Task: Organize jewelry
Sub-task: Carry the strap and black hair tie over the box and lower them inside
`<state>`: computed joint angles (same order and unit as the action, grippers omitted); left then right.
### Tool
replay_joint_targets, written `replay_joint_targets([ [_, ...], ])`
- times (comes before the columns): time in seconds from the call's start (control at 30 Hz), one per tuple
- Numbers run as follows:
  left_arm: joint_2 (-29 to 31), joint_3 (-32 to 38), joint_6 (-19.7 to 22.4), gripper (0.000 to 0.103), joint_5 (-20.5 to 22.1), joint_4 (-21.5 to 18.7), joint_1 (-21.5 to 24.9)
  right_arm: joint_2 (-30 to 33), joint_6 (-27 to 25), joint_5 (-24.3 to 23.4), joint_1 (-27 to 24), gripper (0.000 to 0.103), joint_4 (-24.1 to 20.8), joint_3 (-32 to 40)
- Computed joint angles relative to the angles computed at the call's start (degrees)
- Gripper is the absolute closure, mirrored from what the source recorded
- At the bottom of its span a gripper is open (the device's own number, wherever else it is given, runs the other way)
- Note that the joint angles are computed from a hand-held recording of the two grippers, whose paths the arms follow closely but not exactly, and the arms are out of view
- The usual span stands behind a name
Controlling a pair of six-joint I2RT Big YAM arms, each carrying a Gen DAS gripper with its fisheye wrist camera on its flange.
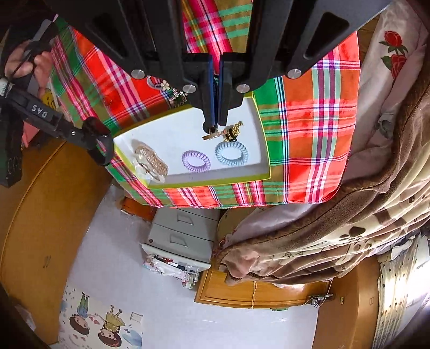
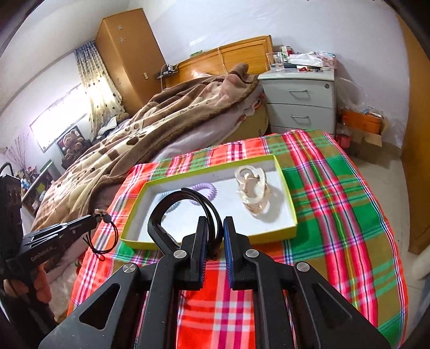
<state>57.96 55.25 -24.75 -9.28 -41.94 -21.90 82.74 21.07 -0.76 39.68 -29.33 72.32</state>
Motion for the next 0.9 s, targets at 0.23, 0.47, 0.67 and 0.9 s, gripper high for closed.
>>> replay_joint_targets([
  [0.23, 1.92, 1.24, 0.33, 0.101, 1.78, 0.81, 1.86, 3.65, -0.09, -0.21, 0.05, 0.091, -1.58, 3.50],
  [0.47, 6.63, 4.45, 1.68, 0.101, 3.94, 2.06, 4.37, 9.51, -0.90, -0.49, 0.15, 0.091, -5.40, 9.18],
  [0.67, 11.58, 7.26, 1.91, 0.101, 6.59, 3.11, 6.39, 13.53, -1.58, -0.57, 0.07, 0.091, -7.94, 12.50],
  [0.9, 16.84, 9.61, 1.04, 0.101, 9.33, 3.87, 8.04, 16.81, -1.52, -0.65, -0.55, 0.091, -9.86, 15.44],
])
